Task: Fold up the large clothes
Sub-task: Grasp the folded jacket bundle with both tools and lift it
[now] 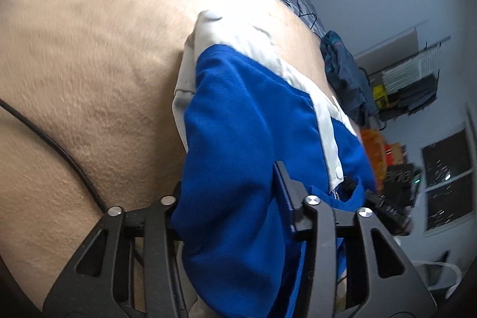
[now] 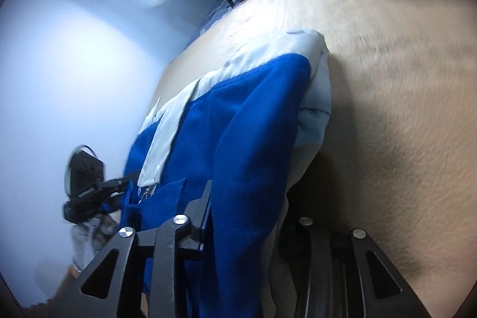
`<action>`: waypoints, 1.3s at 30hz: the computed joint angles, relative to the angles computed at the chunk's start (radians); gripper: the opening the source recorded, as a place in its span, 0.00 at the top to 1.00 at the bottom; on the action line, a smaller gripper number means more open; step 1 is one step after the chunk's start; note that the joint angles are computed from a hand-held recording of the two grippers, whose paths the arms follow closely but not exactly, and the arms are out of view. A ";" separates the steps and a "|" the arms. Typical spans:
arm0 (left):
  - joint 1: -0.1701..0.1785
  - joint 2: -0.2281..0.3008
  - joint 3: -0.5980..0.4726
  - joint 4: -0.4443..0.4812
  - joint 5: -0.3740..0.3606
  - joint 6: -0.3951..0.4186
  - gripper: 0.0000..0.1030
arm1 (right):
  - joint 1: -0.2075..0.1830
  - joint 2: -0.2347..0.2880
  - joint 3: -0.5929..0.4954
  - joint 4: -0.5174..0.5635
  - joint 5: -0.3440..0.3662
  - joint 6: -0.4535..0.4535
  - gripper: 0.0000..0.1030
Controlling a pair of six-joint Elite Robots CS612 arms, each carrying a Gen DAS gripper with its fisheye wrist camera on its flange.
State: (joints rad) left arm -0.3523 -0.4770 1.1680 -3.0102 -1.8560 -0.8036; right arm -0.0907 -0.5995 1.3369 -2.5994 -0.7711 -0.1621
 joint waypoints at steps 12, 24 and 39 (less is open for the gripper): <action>-0.032 -0.066 0.083 -0.073 0.102 0.103 0.70 | 0.048 -0.080 0.067 -0.132 -0.150 -0.081 0.74; -0.042 -0.034 -0.004 -0.111 0.048 0.129 0.71 | 0.026 -0.110 0.079 -0.217 -0.182 -0.092 0.74; -0.078 0.221 -0.645 0.174 -0.005 0.260 0.71 | -0.067 -0.086 -0.061 -0.264 -0.159 -0.002 0.74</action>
State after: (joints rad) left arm -0.4305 -0.2564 0.5229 -2.8362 -1.8612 -0.5435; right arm -0.1572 -0.6853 1.2758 -2.8632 -0.9301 -0.1644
